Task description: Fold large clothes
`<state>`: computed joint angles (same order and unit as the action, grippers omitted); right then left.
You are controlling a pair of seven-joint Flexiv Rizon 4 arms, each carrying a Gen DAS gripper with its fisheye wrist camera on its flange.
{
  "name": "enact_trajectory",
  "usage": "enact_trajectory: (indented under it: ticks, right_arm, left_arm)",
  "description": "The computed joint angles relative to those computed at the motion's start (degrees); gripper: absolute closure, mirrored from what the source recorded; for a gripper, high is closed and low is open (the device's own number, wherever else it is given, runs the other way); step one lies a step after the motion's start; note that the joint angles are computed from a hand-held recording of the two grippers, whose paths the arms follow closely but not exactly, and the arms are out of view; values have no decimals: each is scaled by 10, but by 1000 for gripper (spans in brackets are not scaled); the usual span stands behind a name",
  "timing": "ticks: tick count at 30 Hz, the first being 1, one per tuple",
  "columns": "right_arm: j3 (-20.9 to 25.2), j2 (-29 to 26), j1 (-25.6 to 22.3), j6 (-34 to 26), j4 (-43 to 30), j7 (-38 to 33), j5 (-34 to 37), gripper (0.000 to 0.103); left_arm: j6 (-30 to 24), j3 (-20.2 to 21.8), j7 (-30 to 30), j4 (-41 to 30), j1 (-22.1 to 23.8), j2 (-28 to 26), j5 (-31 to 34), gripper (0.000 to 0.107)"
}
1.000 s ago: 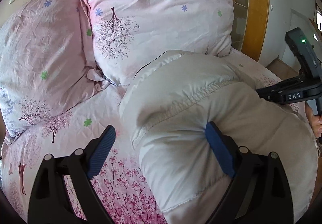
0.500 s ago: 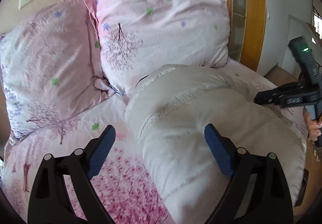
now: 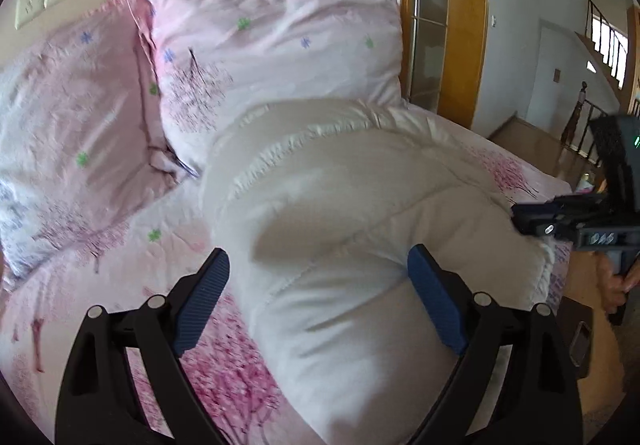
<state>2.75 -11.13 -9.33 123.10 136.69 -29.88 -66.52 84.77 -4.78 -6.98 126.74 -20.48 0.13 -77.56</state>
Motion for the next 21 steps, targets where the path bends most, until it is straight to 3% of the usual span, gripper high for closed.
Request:
enact_trajectory:
  ticks: [4, 10, 21]
  right_arm:
    - [3, -30, -1, 19, 6, 0, 16, 72]
    - [16, -46, 9, 27, 22, -33, 79, 72]
    - [39, -38, 35, 16, 42, -98, 192, 72]
  left_arm:
    - [-44, 8, -66, 6, 20, -4, 80, 15]
    - [2, -5, -67, 16, 12, -14, 99, 15]
    - [50, -21, -21, 13, -5, -29, 36, 12]
